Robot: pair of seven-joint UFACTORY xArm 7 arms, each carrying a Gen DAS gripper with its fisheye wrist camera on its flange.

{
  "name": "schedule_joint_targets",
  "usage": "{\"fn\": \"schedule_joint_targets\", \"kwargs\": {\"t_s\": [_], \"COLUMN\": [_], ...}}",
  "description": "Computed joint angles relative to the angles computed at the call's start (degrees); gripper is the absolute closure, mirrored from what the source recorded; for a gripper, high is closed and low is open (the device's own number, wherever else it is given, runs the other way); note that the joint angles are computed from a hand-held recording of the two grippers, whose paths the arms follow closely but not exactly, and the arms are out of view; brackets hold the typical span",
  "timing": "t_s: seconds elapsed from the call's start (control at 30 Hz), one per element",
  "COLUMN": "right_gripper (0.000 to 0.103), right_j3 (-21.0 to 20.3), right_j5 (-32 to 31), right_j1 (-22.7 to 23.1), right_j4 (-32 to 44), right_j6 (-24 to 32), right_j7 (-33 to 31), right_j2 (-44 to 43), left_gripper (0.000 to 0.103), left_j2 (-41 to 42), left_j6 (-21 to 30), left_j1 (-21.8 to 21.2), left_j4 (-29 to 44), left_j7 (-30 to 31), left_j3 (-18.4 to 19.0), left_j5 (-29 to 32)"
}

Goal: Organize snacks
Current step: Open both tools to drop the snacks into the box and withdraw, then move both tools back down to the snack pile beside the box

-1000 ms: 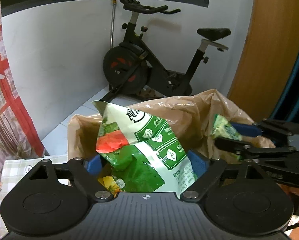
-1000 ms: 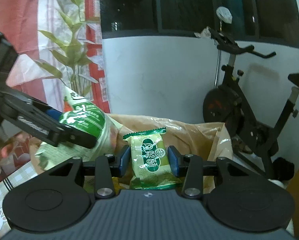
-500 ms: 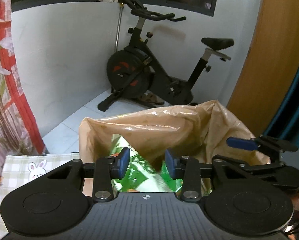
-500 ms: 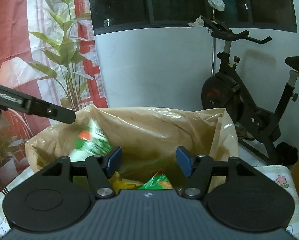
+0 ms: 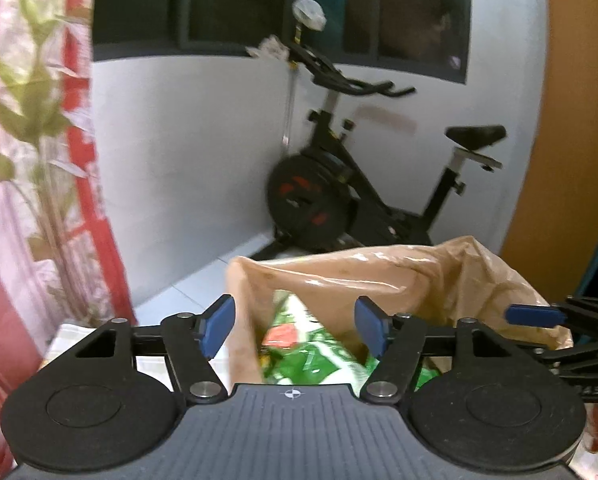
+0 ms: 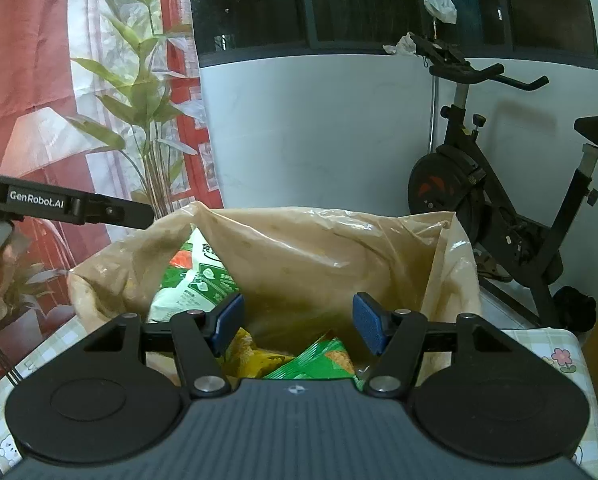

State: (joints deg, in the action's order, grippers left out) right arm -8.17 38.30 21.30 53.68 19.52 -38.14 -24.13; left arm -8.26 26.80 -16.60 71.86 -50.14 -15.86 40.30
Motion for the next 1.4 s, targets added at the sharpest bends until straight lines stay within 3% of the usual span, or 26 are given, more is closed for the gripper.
{"fn": "schedule_joint_targets", "kwargs": {"t_s": [0.27, 0.57, 0.8, 1.0, 1.4], "right_gripper": [0.040, 0.039, 0.018, 0.008, 0.005], "right_j3": [-0.10, -0.74, -0.47, -0.22, -1.15], "right_j5": [-0.58, -2.53, -5.99, -8.74, -14.38], "right_j1": [0.97, 3.01, 4.33, 4.84, 7.47], "right_j4": [-2.67, -6.52, -11.46, -15.72, -25.79], "right_j6": [-0.06, 0.18, -2.20, -3.70, -8.47], "right_j7": [0.44, 2.45, 4.86, 9.40, 14.18], "right_j2": [-4.37, -10.67, -15.55, -18.56, -25.01], "left_gripper": [0.024, 0.011, 0.006, 0.005, 0.005], "left_j2": [-8.90, -20.72, -31.46, -39.05, -46.36], "left_j6": [1.77, 1.78, 2.04, 3.20, 3.34], "left_j1": [3.26, 8.67, 11.97, 12.34, 11.95], "left_j4": [-6.63, -15.59, -24.01, -30.28, -38.55], "left_j7": [-5.02, -6.26, -4.71, -3.14, -5.23], "left_j3": [-3.04, -6.59, -8.62, -10.08, -15.77], "left_j5": [3.66, -1.08, -6.12, -11.89, -18.15]}}
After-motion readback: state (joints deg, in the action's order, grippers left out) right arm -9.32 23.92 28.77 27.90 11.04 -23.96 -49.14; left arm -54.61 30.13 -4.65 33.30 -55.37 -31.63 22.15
